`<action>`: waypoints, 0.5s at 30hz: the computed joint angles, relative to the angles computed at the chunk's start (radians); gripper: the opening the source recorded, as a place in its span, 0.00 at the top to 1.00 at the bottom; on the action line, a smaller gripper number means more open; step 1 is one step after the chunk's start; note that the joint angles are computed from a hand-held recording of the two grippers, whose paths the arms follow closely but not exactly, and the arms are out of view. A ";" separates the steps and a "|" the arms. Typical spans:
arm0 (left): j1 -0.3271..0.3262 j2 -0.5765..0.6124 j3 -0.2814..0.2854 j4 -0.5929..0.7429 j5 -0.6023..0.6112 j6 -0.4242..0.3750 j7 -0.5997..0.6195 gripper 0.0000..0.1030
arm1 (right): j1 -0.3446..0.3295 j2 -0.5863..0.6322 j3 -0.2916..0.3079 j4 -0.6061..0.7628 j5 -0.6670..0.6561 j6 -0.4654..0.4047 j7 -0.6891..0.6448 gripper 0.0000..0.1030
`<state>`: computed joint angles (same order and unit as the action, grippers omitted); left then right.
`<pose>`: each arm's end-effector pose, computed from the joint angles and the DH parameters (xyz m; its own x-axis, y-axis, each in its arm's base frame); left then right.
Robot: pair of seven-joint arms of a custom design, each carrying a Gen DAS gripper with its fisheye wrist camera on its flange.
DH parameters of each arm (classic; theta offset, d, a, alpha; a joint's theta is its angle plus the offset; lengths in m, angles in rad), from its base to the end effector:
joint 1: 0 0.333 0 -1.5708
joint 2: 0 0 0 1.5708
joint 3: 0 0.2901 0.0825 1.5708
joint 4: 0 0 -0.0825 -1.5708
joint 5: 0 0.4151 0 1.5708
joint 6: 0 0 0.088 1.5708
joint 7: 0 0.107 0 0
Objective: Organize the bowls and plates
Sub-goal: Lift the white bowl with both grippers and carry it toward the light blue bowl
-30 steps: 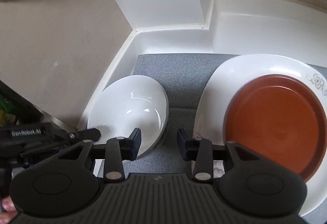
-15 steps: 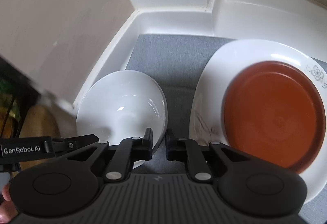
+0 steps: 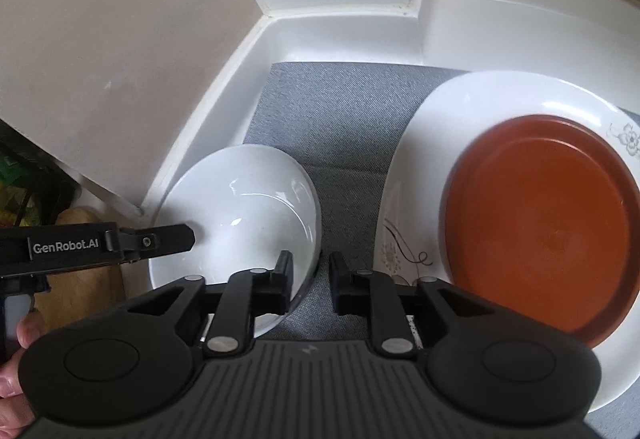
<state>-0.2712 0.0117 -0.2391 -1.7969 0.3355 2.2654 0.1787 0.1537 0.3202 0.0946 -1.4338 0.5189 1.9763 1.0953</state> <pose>0.5587 -0.3023 0.5489 0.5685 -0.7471 0.3444 -0.6405 -0.6647 -0.3847 0.6764 0.1951 0.5130 0.5567 -0.7382 -0.3810 -0.8219 -0.4230 -0.3815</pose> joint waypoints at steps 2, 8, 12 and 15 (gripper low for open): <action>-0.003 0.034 0.000 0.030 -0.001 -0.015 -0.010 0.84 | -0.003 0.007 0.001 0.005 0.010 -0.009 0.010 0.73; -0.021 0.072 0.005 0.074 -0.007 -0.045 0.005 0.91 | 0.001 0.009 0.005 -0.001 0.014 0.009 0.022 0.83; -0.024 0.056 0.010 0.073 -0.029 -0.043 -0.033 0.91 | -0.001 0.001 0.002 0.001 0.014 0.002 0.037 0.85; -0.030 0.045 0.005 0.084 0.000 -0.053 -0.052 0.91 | -0.020 -0.009 0.000 0.000 0.055 -0.011 0.045 0.85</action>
